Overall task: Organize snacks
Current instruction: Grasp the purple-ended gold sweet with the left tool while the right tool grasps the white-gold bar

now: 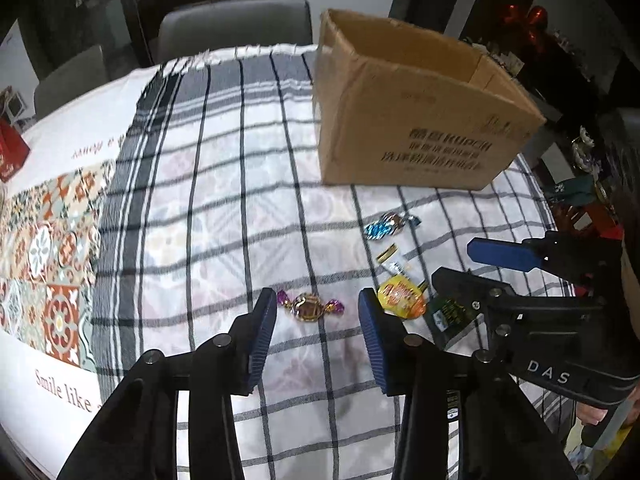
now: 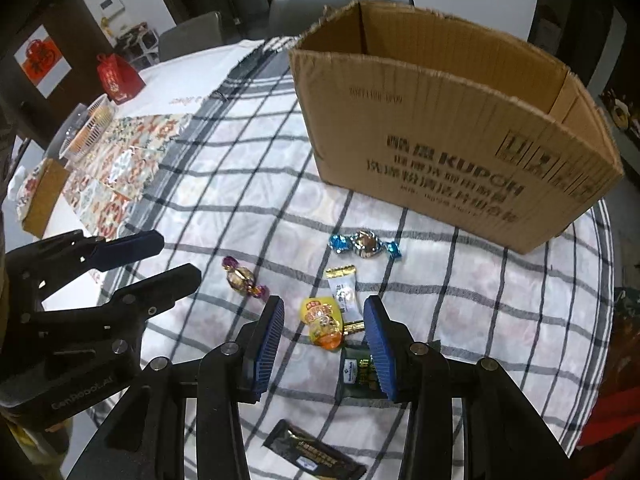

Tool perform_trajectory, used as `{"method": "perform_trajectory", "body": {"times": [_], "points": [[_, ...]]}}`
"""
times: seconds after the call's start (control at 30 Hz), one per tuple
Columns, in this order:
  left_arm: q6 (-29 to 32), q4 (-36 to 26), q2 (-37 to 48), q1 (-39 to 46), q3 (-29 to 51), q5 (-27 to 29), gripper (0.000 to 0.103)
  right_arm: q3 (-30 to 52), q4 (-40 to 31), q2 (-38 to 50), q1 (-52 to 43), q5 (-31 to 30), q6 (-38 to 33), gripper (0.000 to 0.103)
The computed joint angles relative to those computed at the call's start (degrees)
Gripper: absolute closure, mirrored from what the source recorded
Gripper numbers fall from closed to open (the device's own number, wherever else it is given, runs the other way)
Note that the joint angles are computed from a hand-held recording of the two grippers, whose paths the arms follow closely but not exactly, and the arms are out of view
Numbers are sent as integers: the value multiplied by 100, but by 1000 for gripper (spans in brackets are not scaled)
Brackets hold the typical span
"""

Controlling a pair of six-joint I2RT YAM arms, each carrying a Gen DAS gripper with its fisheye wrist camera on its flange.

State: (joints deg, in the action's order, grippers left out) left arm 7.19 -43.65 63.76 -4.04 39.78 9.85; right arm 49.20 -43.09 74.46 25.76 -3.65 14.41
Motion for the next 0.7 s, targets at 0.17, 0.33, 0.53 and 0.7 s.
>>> {"method": "perform_trajectory", "body": {"times": [0.17, 0.33, 0.53, 0.7], "points": [[-13, 216, 324, 155, -141, 95, 65, -57, 242, 329, -22, 13, 92, 61], [-112, 427, 668, 218, -223, 148, 66, -64, 398, 615, -68, -45, 138, 66], [-303, 730, 1024, 174, -316, 146, 66, -78, 587, 912, -76, -91, 203, 71], [-453, 950, 1246, 133, -383, 118, 69, -99, 711, 1079, -129, -137, 232, 75]]}}
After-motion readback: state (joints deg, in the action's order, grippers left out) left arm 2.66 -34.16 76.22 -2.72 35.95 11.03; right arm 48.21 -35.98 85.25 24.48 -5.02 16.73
